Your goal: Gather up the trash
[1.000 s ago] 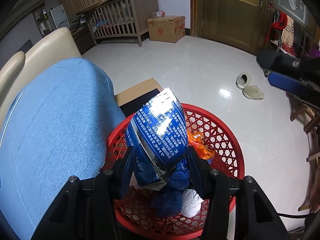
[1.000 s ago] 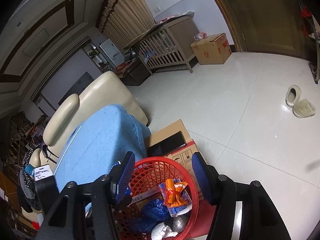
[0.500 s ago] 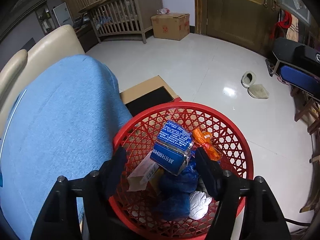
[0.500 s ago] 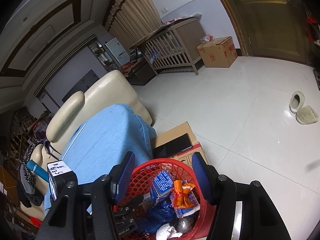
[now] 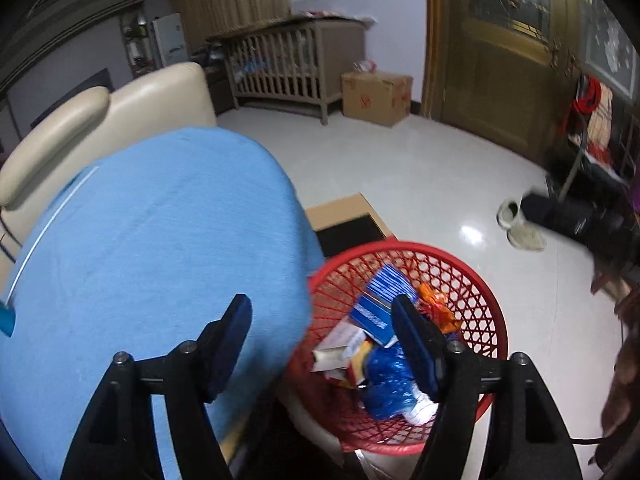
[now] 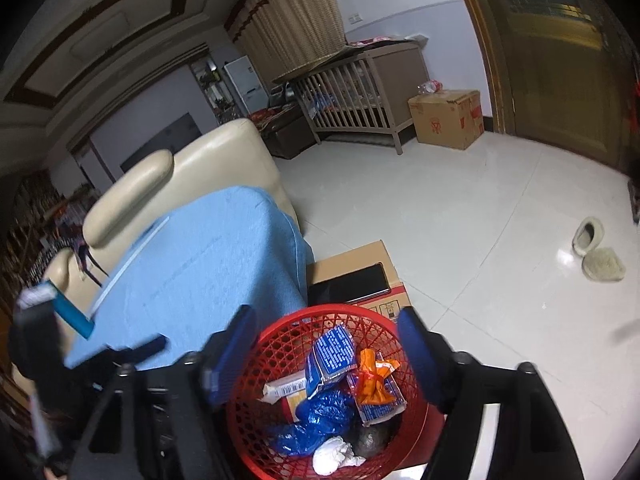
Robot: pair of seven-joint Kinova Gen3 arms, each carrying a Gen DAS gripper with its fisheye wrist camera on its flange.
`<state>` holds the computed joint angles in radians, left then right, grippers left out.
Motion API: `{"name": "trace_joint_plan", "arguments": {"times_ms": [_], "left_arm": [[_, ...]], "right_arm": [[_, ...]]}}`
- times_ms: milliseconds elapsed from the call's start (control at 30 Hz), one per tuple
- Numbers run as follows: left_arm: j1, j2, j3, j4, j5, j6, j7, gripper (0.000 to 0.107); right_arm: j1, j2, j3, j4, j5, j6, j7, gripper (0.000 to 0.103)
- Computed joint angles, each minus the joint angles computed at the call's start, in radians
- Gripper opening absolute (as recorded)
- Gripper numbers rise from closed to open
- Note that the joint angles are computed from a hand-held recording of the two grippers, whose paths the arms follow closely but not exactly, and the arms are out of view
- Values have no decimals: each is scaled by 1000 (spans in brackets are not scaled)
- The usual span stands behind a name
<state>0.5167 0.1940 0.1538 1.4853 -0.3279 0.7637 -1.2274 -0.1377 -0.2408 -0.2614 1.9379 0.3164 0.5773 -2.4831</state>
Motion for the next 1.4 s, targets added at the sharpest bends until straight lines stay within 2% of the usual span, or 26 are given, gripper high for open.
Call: {"name": "trace_joint_plan", "arguments": {"times_ms": [67, 200, 300, 400, 500, 600, 733, 867, 933, 1033, 1167, 1300, 1400], "left_arm": [[1, -49, -18, 54, -32, -46, 46, 87], [-42, -128, -14, 134, -65, -98, 108, 88], [-92, -172, -4, 180, -49, -124, 132, 90], [-140, -192, 6, 203, -12, -127, 126, 90], [-162, -208, 25, 232, -53, -135, 184, 90], [-182, -220, 32, 252, -35, -153, 168, 90], [-201, -234, 39, 266, -2, -164, 136, 90], [-206, -222, 52, 264, -12, -157, 139, 90], [-206, -216, 46, 261, 23, -153, 106, 90], [-204, -211, 42, 260, 53, -151, 70, 90], [-198, -214, 45, 264, 46, -152, 67, 90], [-209, -222, 30, 270, 130, -169, 1, 90], [-212, -221, 35, 268, 123, -166, 6, 90]], "right_arm": [[-4, 11, -31, -15, 29, 33, -8, 78], [-36, 46, -88, -45, 104, 110, -64, 78], [-77, 81, -109, -65, 157, 172, -109, 78], [-124, 123, -146, -83, 236, 271, -180, 78], [-174, 139, -157, -83, 281, 334, -238, 78], [-230, 154, -168, -72, 314, 383, -320, 78], [-294, 158, -163, -58, 358, 404, -399, 78], [-347, 159, -123, -60, 372, 398, -414, 78], [-369, 154, -103, -56, 377, 393, -423, 78], [-387, 157, -88, -51, 386, 393, -447, 78], [-401, 158, -80, -47, 393, 403, -475, 78], [-411, 160, -79, -48, 402, 410, -490, 78], [-416, 159, -77, -47, 403, 408, -495, 78]]}}
